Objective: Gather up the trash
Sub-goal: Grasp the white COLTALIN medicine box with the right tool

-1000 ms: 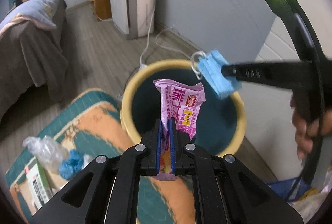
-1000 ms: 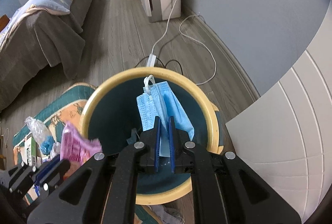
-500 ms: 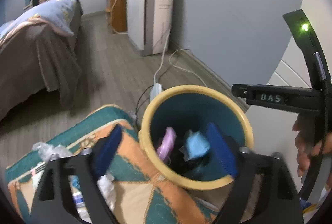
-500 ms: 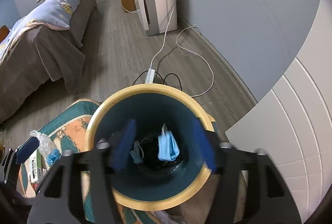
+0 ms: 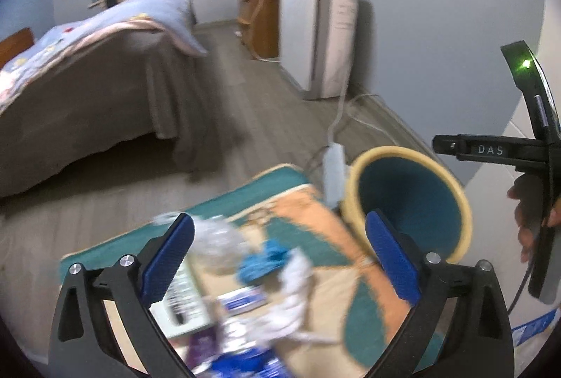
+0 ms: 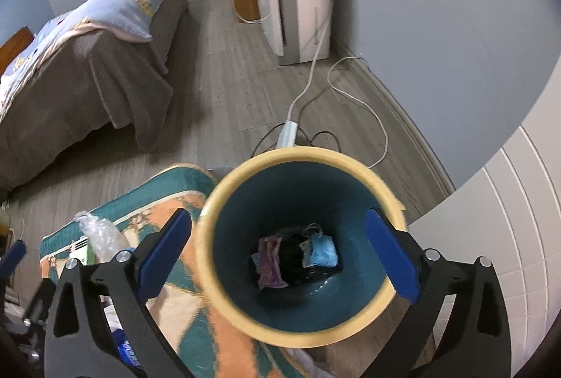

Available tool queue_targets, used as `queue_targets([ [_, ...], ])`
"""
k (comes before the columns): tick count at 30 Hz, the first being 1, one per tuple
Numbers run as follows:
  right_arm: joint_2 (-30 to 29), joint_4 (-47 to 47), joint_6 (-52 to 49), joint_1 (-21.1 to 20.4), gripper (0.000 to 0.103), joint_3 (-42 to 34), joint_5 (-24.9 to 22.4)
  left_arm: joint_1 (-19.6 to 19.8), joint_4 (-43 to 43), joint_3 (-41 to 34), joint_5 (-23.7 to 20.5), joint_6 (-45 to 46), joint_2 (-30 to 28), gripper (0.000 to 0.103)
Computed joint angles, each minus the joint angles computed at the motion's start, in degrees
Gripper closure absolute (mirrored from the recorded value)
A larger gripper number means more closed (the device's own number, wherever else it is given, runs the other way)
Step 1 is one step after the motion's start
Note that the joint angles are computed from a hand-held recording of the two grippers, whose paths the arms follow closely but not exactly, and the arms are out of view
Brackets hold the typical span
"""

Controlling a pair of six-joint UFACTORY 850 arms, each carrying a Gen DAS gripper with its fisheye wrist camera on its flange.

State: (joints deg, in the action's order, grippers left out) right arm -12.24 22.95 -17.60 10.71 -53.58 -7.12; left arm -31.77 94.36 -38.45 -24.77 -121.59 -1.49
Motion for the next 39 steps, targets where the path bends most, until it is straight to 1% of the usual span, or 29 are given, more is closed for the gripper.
queue_targets([
  [1, 0.27, -1.34, 1.81, 1.05, 0.006, 0.07, 0.00, 0.60, -2.39, 0.84, -0.47, 2.47, 1.36, 0.006],
  [3, 0.77, -1.43, 2.33, 2.94, 0.006, 0.14, -0.02, 1.50, -6.92, 2.72, -2.07, 6.95, 4.23, 0.006],
  [6, 1.46, -3.54, 4.59, 6.38, 0.006, 0.35, 0.38, 2.74, -10.58, 5.92, -4.74, 10.58, 8.94, 0.006],
  [10, 1.43, -6.51, 8.13, 10.58, 0.006, 0.05, -0.68, 3.68, -11.35, 9.86, -8.01, 10.33, 14.04, 0.005],
  [13, 1.15, -9.33, 10.91, 12.93, 0.006, -0.10, -1.15, 4.86, -11.81, 12.34, -8.65, 10.03, 17.00, 0.005],
  [18, -0.54, -18.96, 19.85, 16.26, 0.006, -0.68, -2.26, 7.41, -14.54, 15.78, -9.43, 15.59, 21.45, 0.005],
  [20, -1.43, -21.56, 23.18, 17.67, 0.006, -1.07, -2.72, 9.20, -14.83, 17.00, -8.98, 16.67, 22.81, 0.005],
  [23, -2.85, -20.87, 23.50, 19.87, 0.006, -1.92, -3.46, 12.95, -16.08, 18.36, -7.09, 19.54, 23.36, 0.005],
  [27, -5.71, -26.26, 29.04, 23.35, 0.006, -4.04, -4.16, 16.60, -15.29, 19.30, -4.88, 21.48, 23.19, 0.005],
  [29, -7.82, -24.46, 27.12, 25.21, 0.006, -5.56, -5.03, 18.66, -14.96, 19.93, -3.25, 22.42, 23.42, 0.005],
  [30, -8.62, -25.02, 27.43, 25.92, 0.006, -6.15, -5.38, 19.78, -14.64, 20.18, -2.34, 22.67, 23.25, 0.005],
  [32, -10.64, -27.94, 29.39, 27.66, 0.006, -7.67, -6.26, 21.84, -14.92, 20.59, -0.34, 24.18, 22.59, 0.005],
  [36, -14.48, -33.43, 33.39, 30.68, 0.006, -10.37, -8.29, 24.31, -14.66, 21.32, 0.32, 26.69, 21.61, 0.005],
  [39, -16.72, -31.13, 31.67, 31.51, 0.006, -12.10, -9.62, 26.95, -15.91, 21.98, 2.18, 28.41, 22.23, 0.005],
])
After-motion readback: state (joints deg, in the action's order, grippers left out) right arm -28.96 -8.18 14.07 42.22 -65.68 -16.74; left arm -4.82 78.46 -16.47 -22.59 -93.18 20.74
